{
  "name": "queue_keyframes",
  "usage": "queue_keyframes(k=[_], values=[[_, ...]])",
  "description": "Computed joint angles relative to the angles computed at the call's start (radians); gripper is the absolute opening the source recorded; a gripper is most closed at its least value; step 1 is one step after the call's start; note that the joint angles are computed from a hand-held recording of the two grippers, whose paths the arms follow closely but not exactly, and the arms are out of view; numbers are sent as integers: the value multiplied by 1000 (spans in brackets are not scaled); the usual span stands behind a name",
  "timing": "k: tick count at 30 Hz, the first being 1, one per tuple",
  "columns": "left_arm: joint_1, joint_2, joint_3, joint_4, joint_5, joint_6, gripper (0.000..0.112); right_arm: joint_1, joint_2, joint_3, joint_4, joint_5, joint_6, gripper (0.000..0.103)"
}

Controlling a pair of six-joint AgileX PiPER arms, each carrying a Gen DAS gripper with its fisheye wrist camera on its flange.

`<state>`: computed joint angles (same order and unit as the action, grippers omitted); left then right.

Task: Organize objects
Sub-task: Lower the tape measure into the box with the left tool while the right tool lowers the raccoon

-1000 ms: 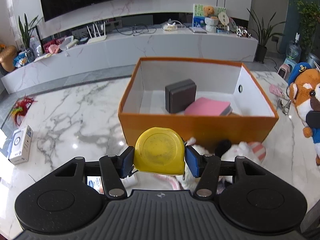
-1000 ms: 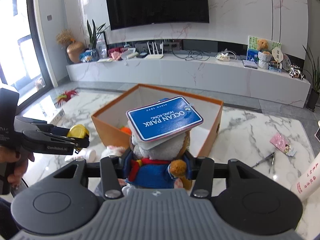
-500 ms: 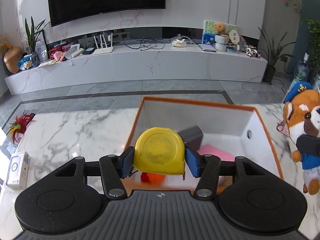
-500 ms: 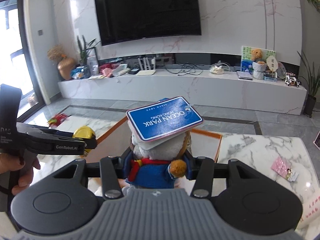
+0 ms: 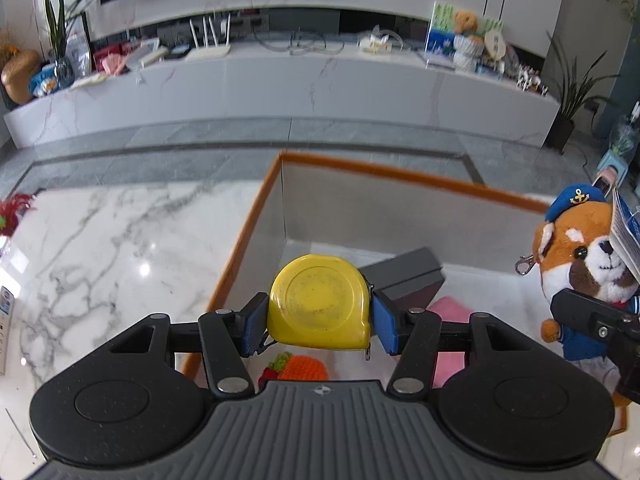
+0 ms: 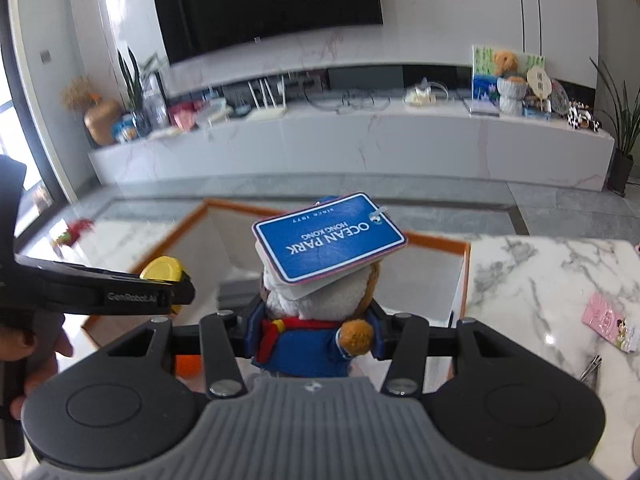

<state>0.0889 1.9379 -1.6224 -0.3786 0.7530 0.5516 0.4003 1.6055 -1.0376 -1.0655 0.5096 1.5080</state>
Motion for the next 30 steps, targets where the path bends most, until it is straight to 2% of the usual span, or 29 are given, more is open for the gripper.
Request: queue_keyframes(k=[3, 6, 8, 15, 21, 30], values=[[-7, 29, -19, 24, 1, -16, 63, -26, 42, -22, 42, -27, -57, 51], [-14, 62, -58, 42, 21, -34, 60, -36, 80, -49, 74, -14, -106, 51], [-25, 66, -61, 70, 3, -45, 40, -45, 100, -65, 91, -3, -134, 51], [-29, 123, -133, 62, 71, -72, 39, -62, 152, -92, 148, -7, -194, 51], [-49, 136, -133, 107, 61, -99, 39, -73, 175, -114, 209, -4, -257, 51], [-61, 128, -124, 128, 55, -115, 39, -63, 206, -163, 293, 49, -353, 51]])
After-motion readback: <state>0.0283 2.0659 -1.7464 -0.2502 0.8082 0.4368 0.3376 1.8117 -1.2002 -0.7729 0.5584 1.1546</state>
